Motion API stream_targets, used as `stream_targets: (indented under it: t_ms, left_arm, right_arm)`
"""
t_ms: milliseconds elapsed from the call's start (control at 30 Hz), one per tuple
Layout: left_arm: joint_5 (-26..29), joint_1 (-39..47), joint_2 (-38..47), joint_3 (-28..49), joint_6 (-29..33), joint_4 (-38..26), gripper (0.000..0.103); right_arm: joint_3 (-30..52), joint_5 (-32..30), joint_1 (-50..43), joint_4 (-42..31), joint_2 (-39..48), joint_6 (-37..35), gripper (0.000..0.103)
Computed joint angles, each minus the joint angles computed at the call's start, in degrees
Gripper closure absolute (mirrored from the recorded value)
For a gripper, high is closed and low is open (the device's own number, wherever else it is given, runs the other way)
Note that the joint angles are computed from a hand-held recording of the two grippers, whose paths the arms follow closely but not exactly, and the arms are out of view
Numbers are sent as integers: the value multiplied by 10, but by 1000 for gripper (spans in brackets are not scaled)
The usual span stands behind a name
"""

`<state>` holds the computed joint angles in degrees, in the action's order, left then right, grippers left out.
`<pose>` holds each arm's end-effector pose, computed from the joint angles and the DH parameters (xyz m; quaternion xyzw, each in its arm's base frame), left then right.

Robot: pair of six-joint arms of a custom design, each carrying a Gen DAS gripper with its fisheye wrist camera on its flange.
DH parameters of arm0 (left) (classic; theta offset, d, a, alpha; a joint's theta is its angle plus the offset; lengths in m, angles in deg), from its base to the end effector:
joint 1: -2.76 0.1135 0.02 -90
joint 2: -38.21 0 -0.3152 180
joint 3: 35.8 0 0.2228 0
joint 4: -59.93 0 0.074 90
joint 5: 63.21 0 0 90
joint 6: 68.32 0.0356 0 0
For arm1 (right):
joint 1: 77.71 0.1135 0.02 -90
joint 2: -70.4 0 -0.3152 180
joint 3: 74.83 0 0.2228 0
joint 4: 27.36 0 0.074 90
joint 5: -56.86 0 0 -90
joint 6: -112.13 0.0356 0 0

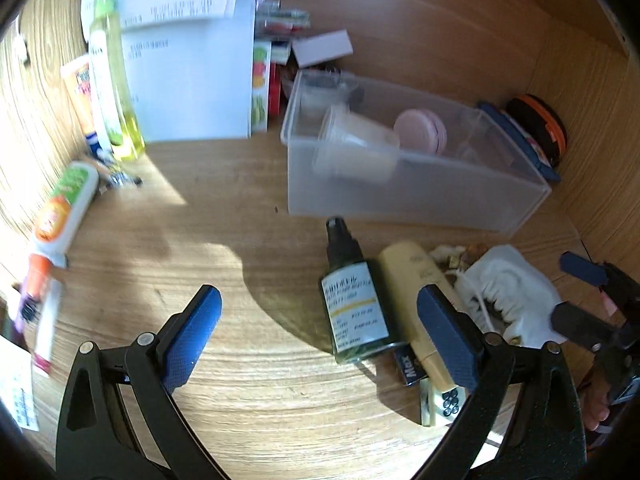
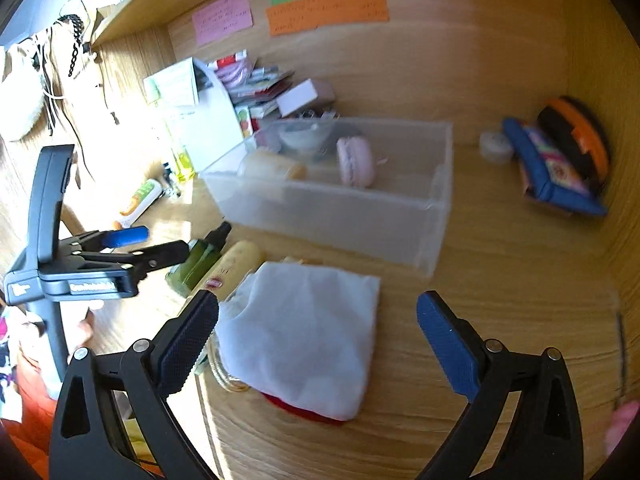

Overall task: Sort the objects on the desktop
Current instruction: 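Grasp the green spray bottle with the left tool while the right tool grasps the white pouch, then lift the white pouch with the right tool, pulling its cord free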

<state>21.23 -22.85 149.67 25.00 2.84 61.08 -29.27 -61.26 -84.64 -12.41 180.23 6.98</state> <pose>0.3150 -0.1471 0.1513 0.0386 0.9365 -0.0886 0.3372 0.2922 -0.0186 0.1294 -0.1494 0.9012 0.1590 0.3746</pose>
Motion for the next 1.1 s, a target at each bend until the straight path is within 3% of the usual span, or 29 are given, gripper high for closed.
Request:
stream_targets:
  t_ms: [300,367,467,700,800,933,1100]
  left_arm:
    - [-10,-2,21,-1,-3,10,4]
    - [-21,-5,23,1,-4,11,4]
    - [-26,-3,28,10,-1,7,4]
    - [-11,3,44,34,11,-19,37]
    - [-11,2,49,40,17,-23,44]
    - [-21,-2,50,41,19,-24,62]
    - [-19,2,49,40,15,-22,62]
  right_arm:
    - [81,-24,19,-96,84,2,6]
    - [77,-24,19,-90,82,2,8]
    - [43,4,30,-31,69,0,20]
    - [23,1,21,0,54,-11,49]
    - [30,-18,7,-10,54,-13,57]
    - [45,-44,-9,-32,55,-12,64]
    - [47,-51,-21,-31,53,-8,67]
